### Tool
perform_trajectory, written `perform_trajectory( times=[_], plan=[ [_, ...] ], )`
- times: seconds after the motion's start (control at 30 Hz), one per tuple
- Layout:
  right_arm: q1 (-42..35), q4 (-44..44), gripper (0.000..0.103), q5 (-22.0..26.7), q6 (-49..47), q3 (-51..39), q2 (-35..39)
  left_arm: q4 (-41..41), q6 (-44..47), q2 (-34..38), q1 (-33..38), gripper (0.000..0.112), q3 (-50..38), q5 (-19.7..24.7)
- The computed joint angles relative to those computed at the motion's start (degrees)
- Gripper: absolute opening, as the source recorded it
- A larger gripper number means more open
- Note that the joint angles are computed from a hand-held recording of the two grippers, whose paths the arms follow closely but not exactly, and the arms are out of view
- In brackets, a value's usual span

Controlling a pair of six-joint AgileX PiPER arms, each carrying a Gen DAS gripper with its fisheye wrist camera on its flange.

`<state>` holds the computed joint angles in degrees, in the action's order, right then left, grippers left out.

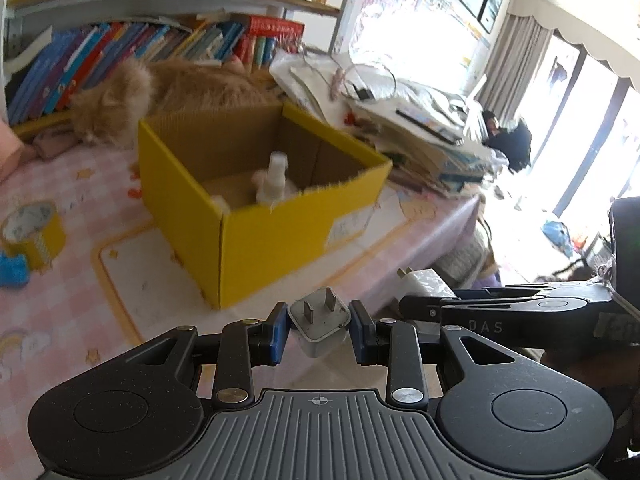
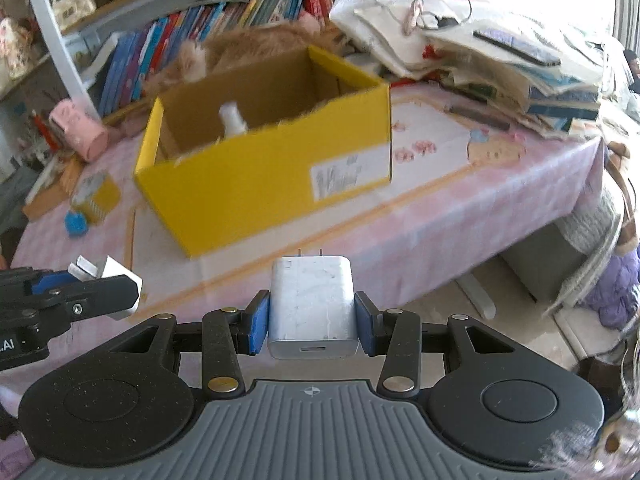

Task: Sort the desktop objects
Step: 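Lift the charger and power brick and carry both toward the yellow box, then lower the charger and power brick into the box and open both tools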

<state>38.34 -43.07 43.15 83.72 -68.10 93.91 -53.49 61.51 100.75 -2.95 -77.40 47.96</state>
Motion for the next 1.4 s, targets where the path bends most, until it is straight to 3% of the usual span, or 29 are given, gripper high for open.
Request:
perform_trajectory(
  times=[0.27,0.43,0.7,1.0,1.4],
  plan=[
    [-11.1,2.6,0.04,-10.6,-13.6,-2.0,-0.7,5.3,-9.9,2.7,-5.8,0.03,-7.0,-9.3],
    [-17.5,10.2,0.04,-16.4,-28.5,-6.4,1.5,11.8,-17.6,5.3,-8.6,0.031,-12.4,-13.3],
    [-24.5,26.0,0.04,-20.5,-53.0,-16.5,8.8,25.7,-31.1,12.9,-12.3,0.03,-23.7,-16.1],
    [-28.1,41.6,0.041,-14.8,-77.0,-33.4,22.0,40.4,-41.5,22.3,-16.0,0.031,-35.0,-13.8],
    [-28.1,47.4,0.041,-5.3,-90.2,-46.8,32.7,45.8,-45.4,27.3,-17.1,0.031,-40.6,-9.4]
  ],
)
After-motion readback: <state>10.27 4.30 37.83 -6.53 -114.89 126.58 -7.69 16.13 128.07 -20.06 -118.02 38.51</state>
